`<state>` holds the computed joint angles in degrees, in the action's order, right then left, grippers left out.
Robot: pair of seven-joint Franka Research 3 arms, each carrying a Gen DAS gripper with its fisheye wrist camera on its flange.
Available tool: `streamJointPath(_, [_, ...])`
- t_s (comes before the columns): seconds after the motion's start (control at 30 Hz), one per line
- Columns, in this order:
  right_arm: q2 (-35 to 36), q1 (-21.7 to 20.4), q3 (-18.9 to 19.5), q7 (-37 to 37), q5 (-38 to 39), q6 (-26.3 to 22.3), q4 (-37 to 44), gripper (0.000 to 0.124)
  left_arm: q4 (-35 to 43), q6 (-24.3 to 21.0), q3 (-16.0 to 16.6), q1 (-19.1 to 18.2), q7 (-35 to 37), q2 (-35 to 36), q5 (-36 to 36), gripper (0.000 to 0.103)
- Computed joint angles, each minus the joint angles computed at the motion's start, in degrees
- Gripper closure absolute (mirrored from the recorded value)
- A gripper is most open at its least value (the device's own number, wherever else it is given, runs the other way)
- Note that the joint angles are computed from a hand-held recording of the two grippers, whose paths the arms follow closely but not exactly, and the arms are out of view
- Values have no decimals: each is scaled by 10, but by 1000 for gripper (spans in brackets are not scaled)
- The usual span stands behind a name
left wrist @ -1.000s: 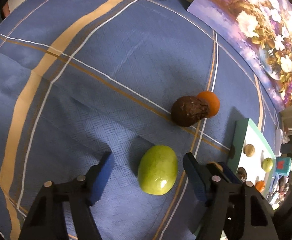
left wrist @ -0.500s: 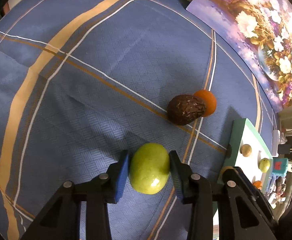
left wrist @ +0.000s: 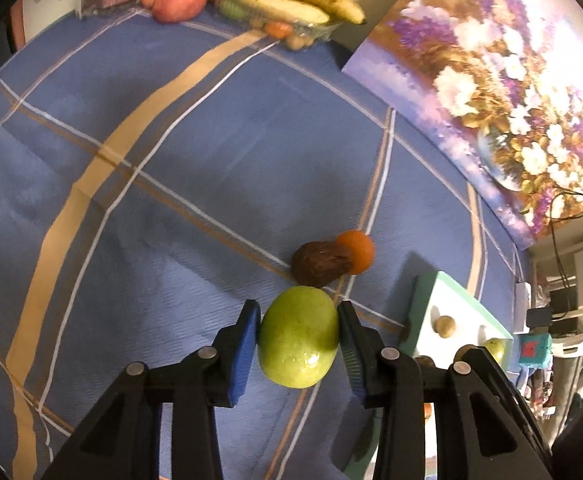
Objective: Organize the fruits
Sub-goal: 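Carry the green pear and yellow fruit over the white tray with both tools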
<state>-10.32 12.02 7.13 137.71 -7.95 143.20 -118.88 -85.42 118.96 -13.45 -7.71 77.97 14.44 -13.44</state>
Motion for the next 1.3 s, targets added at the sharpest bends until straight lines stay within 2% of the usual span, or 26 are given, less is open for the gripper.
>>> streamJointPath(0.17, [-19,-14,-2,30,-11,-16,-14,97,5,10,-7,-11,5,-1,4,61])
streamJointPath(0.33, [-50,-38,-2,78,-25,-63,-39,97,4,5,-17,-23,22,-5,-1,61])
streamJointPath(0.67, [-115,-78,-3,114,-21,-110,-99,97,3,1,-34,-56,69,-1,-6,61])
streamJointPath(0.97, [-138,-96,-2,115,-13,-129,-121,97,11,74,-46,-87,96,30,6,61])
streamJointPath(1.3, [-131,-105,-3,111,-17,-133,-129,97,27,90,-47,-99,83,70,47,61])
